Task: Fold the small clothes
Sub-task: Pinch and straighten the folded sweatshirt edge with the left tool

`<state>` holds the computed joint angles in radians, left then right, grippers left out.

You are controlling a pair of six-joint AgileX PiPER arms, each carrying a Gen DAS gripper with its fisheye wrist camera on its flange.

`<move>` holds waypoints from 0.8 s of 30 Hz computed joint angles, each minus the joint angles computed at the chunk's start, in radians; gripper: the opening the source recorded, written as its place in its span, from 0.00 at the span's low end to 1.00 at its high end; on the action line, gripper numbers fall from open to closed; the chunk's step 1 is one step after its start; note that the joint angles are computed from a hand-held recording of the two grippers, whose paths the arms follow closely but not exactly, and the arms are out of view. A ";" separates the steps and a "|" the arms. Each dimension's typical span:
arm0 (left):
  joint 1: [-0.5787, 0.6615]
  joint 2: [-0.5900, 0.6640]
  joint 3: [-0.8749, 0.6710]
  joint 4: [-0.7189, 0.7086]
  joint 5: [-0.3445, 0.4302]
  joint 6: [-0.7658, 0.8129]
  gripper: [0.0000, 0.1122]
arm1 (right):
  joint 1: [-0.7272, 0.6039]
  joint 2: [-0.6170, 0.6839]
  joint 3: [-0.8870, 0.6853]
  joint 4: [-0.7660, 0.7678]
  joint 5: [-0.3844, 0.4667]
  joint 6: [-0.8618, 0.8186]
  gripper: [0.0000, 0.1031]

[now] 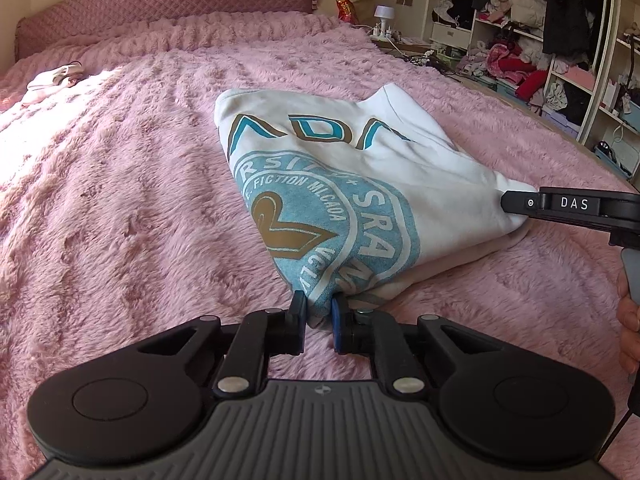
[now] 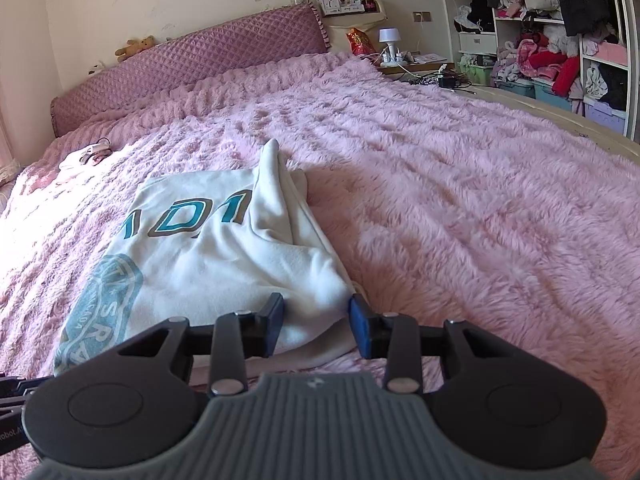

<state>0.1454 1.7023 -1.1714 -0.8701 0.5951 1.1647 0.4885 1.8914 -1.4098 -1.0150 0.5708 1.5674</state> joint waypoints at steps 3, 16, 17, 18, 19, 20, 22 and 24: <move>-0.048 -0.038 0.038 0.085 -0.099 -0.056 0.08 | -0.001 -0.001 -0.015 -0.004 0.003 -0.004 0.04; -0.173 -0.049 0.057 0.653 -0.182 -0.441 0.07 | 0.003 0.011 0.024 0.008 0.028 -0.055 0.02; -0.157 -0.050 0.038 0.649 -0.138 -0.440 0.05 | 0.003 0.007 0.023 0.011 0.029 -0.071 0.04; -0.133 -0.056 0.024 0.621 -0.095 -0.424 0.05 | -0.001 -0.005 0.029 0.007 0.025 -0.072 0.07; -0.096 -0.065 0.012 0.553 -0.050 -0.377 0.05 | -0.007 -0.028 0.050 -0.026 0.007 -0.035 0.11; -0.059 -0.075 -0.002 0.488 -0.008 -0.339 0.05 | -0.013 -0.050 0.069 -0.075 -0.008 0.014 0.20; 0.003 -0.085 -0.031 0.368 0.052 -0.273 0.05 | -0.030 -0.081 0.089 -0.217 -0.038 0.124 0.32; 0.053 -0.063 -0.087 0.243 0.125 -0.228 0.05 | -0.070 -0.064 0.036 -0.242 -0.094 0.088 0.34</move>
